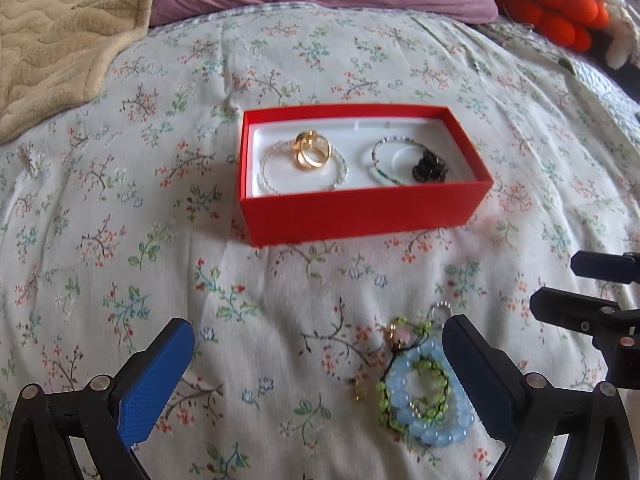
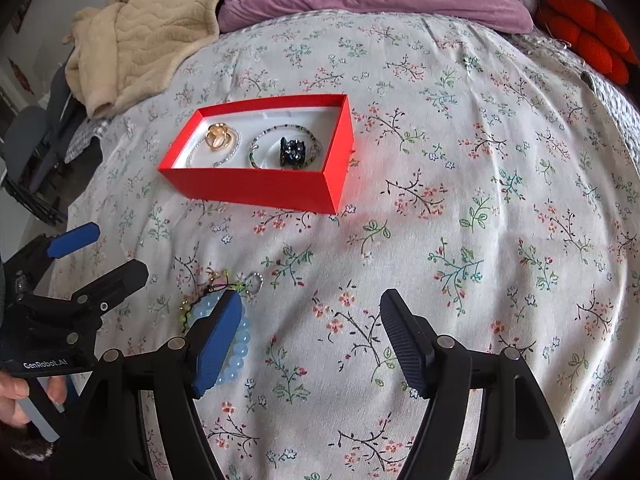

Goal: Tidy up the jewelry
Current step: 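Withdraw both tools from the box toward the blue beaded pendant, then grasp the green beaded necklace with the left tool while the right tool grasps the blue bracelet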

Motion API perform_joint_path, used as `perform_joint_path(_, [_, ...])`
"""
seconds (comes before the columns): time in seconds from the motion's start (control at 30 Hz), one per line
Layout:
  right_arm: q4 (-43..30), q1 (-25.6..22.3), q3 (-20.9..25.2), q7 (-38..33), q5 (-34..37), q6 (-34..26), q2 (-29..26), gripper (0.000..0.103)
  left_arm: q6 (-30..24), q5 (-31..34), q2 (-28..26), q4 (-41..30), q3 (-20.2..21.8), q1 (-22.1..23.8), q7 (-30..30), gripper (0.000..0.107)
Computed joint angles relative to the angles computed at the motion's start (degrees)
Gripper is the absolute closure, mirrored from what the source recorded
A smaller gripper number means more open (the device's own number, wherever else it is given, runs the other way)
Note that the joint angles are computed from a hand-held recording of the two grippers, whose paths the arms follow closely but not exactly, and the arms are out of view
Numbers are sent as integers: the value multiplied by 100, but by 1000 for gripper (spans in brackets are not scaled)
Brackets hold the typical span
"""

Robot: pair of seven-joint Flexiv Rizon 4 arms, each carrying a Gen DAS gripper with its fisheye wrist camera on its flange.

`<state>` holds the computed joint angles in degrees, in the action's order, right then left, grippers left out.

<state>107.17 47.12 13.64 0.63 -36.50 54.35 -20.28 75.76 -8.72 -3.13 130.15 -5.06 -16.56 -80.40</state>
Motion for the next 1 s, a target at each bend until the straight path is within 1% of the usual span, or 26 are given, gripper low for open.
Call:
perform_joint_path(0.13, [-35,46,53,-96,55,-128,-32,28,-98,-53,58,145,38,33,100,5])
perform_joint_path(0.33, [-83,75,135,-316,274,-299,-113,28,-315,200,127,305,147,149,34,5])
perform_joint_path(0.57, [-239,153,188,-648,556,-463,-320,28,-459,282,162,485,187,252,298,5])
perform_joint_path(0.67, [-350,210,196,-834,615,-452,-433,28,-542,434,171,492,216,299,267,5])
perform_joint_path(0.73, [-449,258,193,-971,629,-384,-529,28,-574,410,184,512,230,330,294,5])
perform_joint_path(0.83, [-630,364,169,-1113,664,-413,-678,28,-577,119,215,579,224,351,510,5])
perform_joint_path(1.0, [-840,546,42,-1099,607,-598,-846,28,-560,-24,222,615,211,351,627,5])
